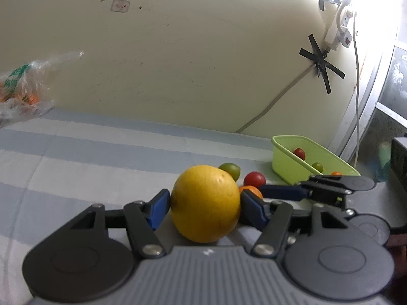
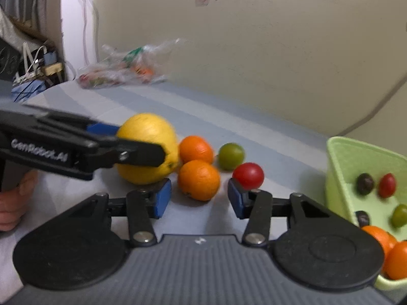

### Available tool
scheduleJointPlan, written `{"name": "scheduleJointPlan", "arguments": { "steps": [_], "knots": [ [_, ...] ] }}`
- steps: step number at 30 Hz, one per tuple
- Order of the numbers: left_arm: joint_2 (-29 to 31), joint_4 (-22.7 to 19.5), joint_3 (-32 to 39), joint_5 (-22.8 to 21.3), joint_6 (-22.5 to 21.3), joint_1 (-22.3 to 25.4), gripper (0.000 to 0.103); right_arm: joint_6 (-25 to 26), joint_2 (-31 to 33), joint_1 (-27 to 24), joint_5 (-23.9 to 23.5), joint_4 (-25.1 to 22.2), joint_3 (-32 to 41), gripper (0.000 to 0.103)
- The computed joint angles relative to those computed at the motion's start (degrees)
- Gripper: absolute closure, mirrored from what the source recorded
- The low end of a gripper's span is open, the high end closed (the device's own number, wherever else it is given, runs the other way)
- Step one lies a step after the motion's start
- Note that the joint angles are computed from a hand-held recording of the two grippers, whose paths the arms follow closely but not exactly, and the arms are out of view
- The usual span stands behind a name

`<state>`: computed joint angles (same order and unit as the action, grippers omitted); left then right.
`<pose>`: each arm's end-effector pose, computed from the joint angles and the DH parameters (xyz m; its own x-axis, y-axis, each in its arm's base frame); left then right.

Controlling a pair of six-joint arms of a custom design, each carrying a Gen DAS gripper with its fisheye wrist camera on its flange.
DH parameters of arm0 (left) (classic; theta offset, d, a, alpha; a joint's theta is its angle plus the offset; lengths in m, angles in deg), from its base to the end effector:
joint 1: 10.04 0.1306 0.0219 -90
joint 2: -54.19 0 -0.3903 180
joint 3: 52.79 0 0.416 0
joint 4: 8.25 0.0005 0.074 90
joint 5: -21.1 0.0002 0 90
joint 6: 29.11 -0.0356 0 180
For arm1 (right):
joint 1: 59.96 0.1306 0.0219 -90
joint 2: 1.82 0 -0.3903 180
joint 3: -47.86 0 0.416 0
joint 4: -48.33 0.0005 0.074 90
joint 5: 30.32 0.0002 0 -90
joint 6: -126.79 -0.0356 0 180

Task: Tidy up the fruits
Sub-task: 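Grasp the large yellow citrus with the left tool while the right approaches a mandarin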

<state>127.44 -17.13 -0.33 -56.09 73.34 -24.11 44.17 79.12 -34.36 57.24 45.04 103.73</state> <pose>0.3789 -0.1036 0.3027 -0.5603 -0.0763 -0.8248 0.3104 0.9038 -0.2945 0.3906 0.1883 0.2875 -0.3650 -0.3172 -0.8753 -0.5166 0.8511 -0.0930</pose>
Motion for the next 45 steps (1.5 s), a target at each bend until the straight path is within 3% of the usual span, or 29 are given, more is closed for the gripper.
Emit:
{"name": "scheduleJointPlan", "arguments": {
  "steps": [4, 6, 7, 10, 13, 18, 22, 26, 29, 33, 35, 45],
  "knots": [
    [-3.70, -1.83, -2.17, 3.51, 2.92, 1.99, 0.042, -1.04, -3.63, 1.14, 1.18, 3.62, -4.00, 0.050],
    [-5.86, -2.85, -3.49, 5.06, 3.54, 2.83, 0.042, 0.39, -6.56, 2.11, -0.44, 4.50, -6.67, 0.043],
    [-6.79, -3.59, -3.96, 5.78, 3.78, 3.05, 0.042, 0.77, -7.81, 2.47, -1.83, 4.20, -7.61, 0.038],
    [-9.45, -4.93, -5.84, 8.73, 5.61, 3.47, 0.043, 2.19, -9.77, 3.99, -5.71, 0.56, -8.64, 0.037],
    [-11.43, -5.22, -7.31, 8.34, 6.72, 2.76, 0.043, 3.10, -8.44, 6.46, -2.45, -1.02, -7.63, 0.037],
    [-12.66, -7.04, -7.40, 7.44, 8.76, 2.67, 0.044, -2.83, -5.47, 6.18, -5.50, -2.76, -4.65, 0.037],
    [-14.32, -8.52, -7.83, 4.49, 7.39, 0.78, 0.045, -3.00, -5.36, 7.63, -3.81, -3.23, -4.48, 0.038],
    [-16.76, -10.57, -8.44, -0.43, 4.26, -2.21, 0.046, -4.12, -6.53, 10.35, -2.08, -0.55, -6.31, 0.036],
    [-17.62, -11.67, -8.54, -2.70, 2.87, -3.44, 0.046, -3.91, -6.67, 11.15, -0.38, 0.74, -6.78, 0.040],
    [-18.76, -11.91, -8.34, -13.39, 0.00, -7.14, 0.045, -4.39, -6.84, 10.93, 0.30, -0.01, -6.96, 0.044],
    [-18.74, -12.16, -8.10, -16.66, -0.96, -8.16, 0.043, -3.79, -6.29, 11.63, 1.91, -0.97, -6.40, 0.044],
    [-18.13, -10.61, -8.88, -14.38, -0.72, -6.20, 0.040, -3.40, -6.20, 12.49, 4.09, -2.20, -6.25, 0.044]
  ]
}}
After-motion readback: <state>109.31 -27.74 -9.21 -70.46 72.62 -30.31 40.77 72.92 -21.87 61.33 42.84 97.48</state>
